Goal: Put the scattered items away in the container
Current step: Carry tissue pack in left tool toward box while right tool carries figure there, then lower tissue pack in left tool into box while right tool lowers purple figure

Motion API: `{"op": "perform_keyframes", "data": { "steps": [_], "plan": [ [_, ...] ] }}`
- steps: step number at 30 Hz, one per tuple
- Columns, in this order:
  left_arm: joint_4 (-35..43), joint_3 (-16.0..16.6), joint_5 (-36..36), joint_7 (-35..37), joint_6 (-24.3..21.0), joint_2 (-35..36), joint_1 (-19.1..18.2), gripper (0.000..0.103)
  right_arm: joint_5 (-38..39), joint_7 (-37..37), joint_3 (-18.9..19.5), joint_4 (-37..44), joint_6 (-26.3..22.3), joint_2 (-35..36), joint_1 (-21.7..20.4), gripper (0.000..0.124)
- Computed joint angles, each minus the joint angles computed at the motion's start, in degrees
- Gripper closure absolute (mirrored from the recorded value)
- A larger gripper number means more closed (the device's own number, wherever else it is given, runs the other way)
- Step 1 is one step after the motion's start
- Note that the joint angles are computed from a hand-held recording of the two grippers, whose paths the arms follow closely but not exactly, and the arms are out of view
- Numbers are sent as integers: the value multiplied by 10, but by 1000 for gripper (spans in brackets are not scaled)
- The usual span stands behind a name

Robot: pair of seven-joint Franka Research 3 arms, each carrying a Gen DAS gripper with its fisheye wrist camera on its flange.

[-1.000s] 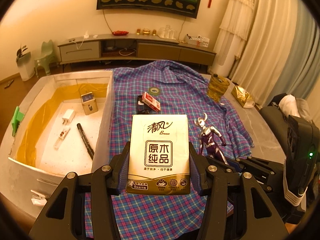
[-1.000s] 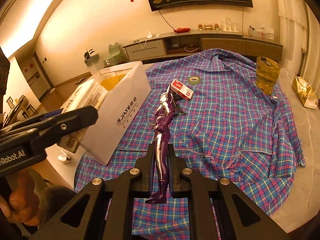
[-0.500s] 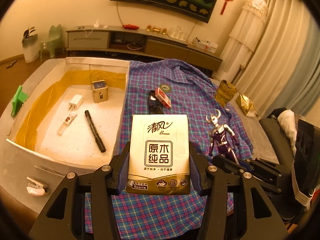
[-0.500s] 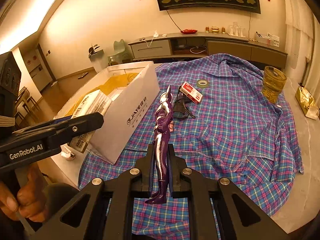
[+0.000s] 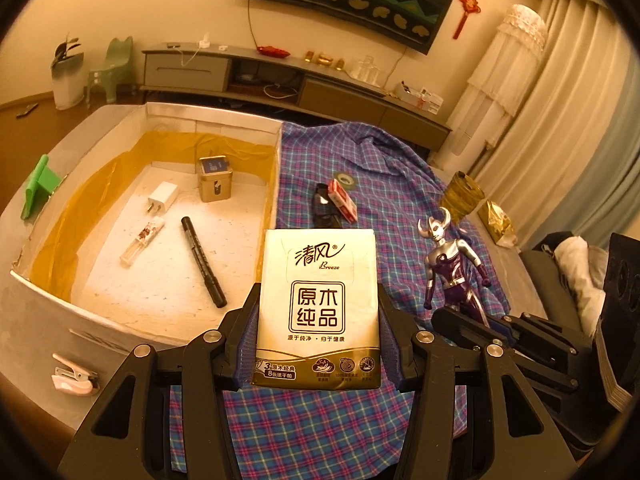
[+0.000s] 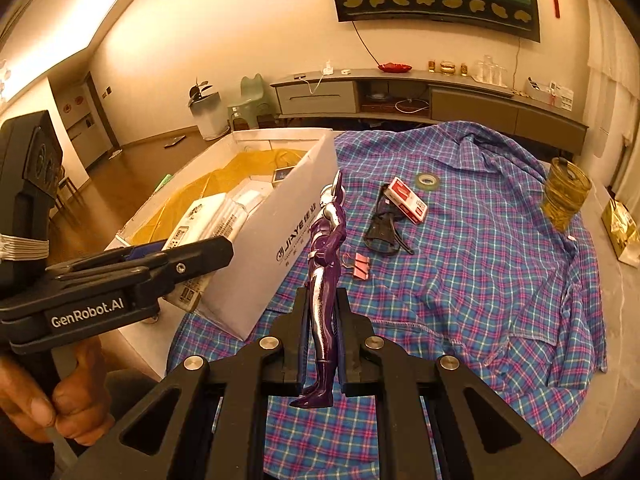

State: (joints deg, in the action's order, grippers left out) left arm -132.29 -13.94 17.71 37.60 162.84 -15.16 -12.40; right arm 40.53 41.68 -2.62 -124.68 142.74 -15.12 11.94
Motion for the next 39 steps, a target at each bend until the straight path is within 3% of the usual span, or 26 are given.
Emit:
{"op": "perform_keyframes", "data": {
  "steps": [23,39],
  "plan": [
    [-39,42,-38,20,33,-31,41,50,-20,7,23,56,-5,41,18,112],
    [-49,64,-69,33,29,-27,69,50,-27,18,43,108,-14,92,32,112]
  ]
}}
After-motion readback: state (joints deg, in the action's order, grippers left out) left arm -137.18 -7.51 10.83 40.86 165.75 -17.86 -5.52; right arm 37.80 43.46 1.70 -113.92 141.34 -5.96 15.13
